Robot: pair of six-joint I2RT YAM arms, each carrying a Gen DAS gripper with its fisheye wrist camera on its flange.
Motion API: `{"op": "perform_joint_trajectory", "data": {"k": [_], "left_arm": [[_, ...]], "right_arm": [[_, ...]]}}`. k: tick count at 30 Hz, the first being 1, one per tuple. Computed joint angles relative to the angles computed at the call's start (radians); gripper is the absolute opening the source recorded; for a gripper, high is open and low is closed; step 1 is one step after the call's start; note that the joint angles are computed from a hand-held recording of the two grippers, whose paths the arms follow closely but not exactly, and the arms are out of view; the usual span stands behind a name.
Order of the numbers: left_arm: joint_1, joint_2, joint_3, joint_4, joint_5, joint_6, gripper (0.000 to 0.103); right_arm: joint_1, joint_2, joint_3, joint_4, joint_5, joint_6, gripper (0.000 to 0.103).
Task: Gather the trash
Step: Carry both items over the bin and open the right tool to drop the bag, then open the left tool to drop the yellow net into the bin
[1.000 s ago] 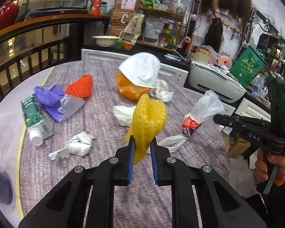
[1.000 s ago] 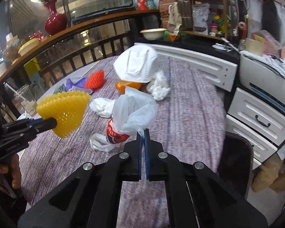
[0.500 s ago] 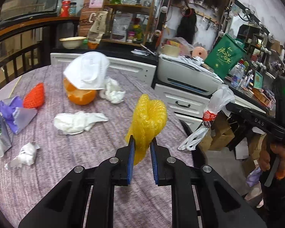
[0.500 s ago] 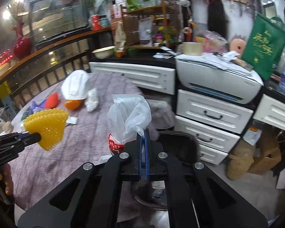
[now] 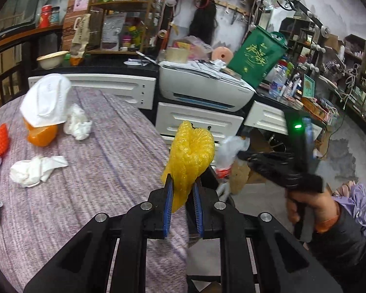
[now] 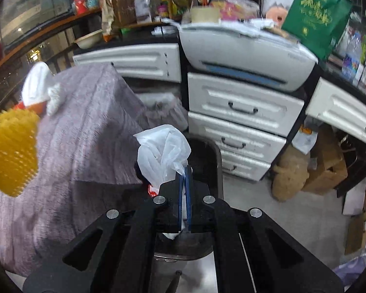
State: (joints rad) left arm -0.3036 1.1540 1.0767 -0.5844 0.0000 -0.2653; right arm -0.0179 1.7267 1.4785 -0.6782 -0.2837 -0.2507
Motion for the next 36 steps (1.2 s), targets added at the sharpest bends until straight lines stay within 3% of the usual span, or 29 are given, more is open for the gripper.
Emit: {"op": "perform_joint_trajectory", "data": {"k": [9,10,12,13,14,24,36], "left_arm": [[-0.1,0.127,0.032,0.026,-0.019,-0.026,0.016],[-0.109,0.141,0.036,0.028,-0.023,-0.028,0.016],[-0.123,0.163,0.041,0.035,-0.027,-0.033,0.016],[-0.129,0.177,0.046,0.037,-0.028,-0.034,0.016],[-0.134,0.191,0.051,0.039,-0.029,-0.035,0.016],[-0.176,0.322,0.101,0.06,-0.045,-0.038,0.016],[-0.228,0.552,0.218,0.056,-0.072,-0.069,0.016]], "right_arm": [[0.014,0.147,-0.032,0.053,0.031,0.036,0.005],[0.013,0.157,-0.032,0.053,0.034,0.038,0.011],[0.015,0.176,-0.032,0.048,0.043,0.038,0.034],[0.014,0.177,-0.038,0.056,0.049,0.04,0.054],[0.009,0.166,-0.06,0.079,0.062,0.045,0.063],[-0.111,0.06,-0.154,0.119,0.068,0.057,0.072],[-0.287,-0.151,-0.262,0.121,-0.023,0.069,0.077]]}}
